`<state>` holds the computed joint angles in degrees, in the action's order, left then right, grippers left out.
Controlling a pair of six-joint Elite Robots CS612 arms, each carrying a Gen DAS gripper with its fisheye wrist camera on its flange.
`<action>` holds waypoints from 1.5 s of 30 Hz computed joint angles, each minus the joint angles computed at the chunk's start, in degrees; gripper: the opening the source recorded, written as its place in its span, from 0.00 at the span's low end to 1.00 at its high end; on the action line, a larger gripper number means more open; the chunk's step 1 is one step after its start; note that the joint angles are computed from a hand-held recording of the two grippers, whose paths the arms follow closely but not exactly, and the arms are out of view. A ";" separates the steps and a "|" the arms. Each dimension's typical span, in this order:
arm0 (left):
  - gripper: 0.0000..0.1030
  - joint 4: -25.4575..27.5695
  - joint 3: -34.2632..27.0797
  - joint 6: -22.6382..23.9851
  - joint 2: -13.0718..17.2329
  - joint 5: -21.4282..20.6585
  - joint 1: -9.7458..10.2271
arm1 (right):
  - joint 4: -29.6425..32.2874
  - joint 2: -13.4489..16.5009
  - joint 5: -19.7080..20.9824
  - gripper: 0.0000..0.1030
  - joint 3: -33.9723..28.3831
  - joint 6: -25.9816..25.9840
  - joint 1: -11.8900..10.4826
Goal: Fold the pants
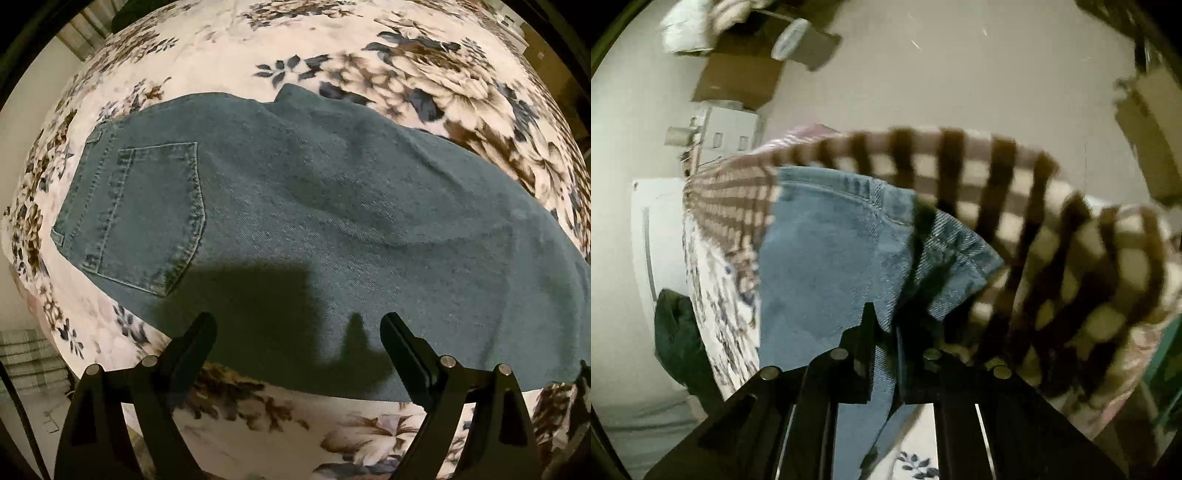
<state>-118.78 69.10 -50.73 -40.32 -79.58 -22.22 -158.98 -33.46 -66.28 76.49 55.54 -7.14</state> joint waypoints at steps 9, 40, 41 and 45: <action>0.88 -0.36 0.21 -0.44 -0.18 -0.39 0.48 | 13.41 -2.02 -0.07 0.25 0.86 -5.25 -0.59; 0.88 -5.42 -3.40 6.93 2.08 -2.87 -1.82 | 28.38 2.65 -0.39 0.50 -15.47 -25.22 -2.97; 0.88 -5.49 -3.37 7.33 2.08 -2.81 -1.90 | 26.73 1.74 1.79 0.63 -12.88 -22.95 -3.03; 0.88 -4.63 -3.77 8.02 2.46 -3.33 -1.97 | 19.82 2.22 8.85 0.63 -7.51 -12.57 -3.17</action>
<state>-123.41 65.33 -42.71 -37.86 -82.91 -24.18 -139.16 -31.24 -57.43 68.98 42.97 -10.32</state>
